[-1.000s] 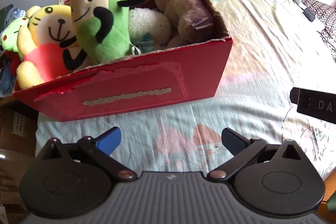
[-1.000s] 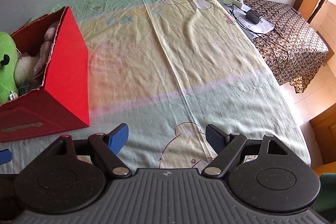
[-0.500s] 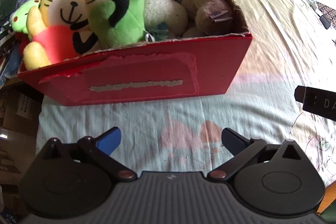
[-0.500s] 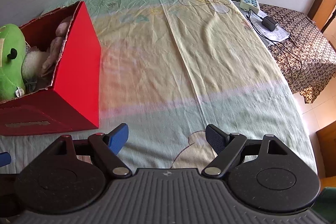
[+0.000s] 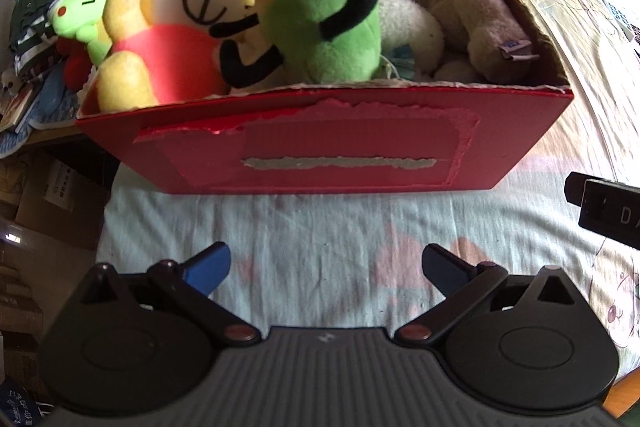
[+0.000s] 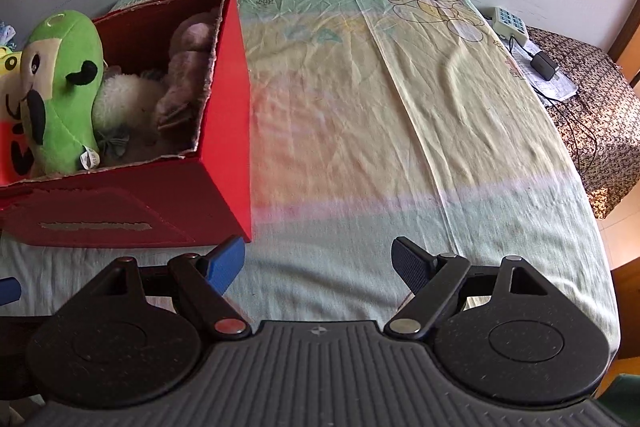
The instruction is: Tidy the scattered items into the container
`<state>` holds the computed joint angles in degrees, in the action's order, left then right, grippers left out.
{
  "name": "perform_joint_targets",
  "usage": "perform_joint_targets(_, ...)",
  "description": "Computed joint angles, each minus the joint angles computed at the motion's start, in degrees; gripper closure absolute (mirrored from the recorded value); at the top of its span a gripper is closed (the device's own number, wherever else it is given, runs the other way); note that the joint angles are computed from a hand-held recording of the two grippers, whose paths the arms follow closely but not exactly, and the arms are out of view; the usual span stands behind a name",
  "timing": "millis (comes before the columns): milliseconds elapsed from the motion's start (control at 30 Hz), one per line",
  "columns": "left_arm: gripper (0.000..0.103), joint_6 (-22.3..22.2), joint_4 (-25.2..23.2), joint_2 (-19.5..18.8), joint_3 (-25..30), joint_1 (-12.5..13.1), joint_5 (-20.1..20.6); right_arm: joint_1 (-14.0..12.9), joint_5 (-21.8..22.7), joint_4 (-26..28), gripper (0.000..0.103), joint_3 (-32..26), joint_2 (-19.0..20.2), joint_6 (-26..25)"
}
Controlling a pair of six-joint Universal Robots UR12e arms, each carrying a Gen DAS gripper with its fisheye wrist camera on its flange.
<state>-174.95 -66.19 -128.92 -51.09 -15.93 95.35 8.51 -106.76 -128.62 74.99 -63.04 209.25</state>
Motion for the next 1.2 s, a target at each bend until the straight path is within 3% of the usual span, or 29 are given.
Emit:
perform_joint_targets(667,0.001,0.49,2.97,1.1,-2.79,4.33,-0.41,4.17,0.37,2.41,0.02,-5.94,3.85,-0.92)
perform_joint_targets(1200,0.001,0.2,6.49,2.33,-3.9,5.68,0.09,5.44,1.29,0.22,0.02,-7.1,3.37,-2.57)
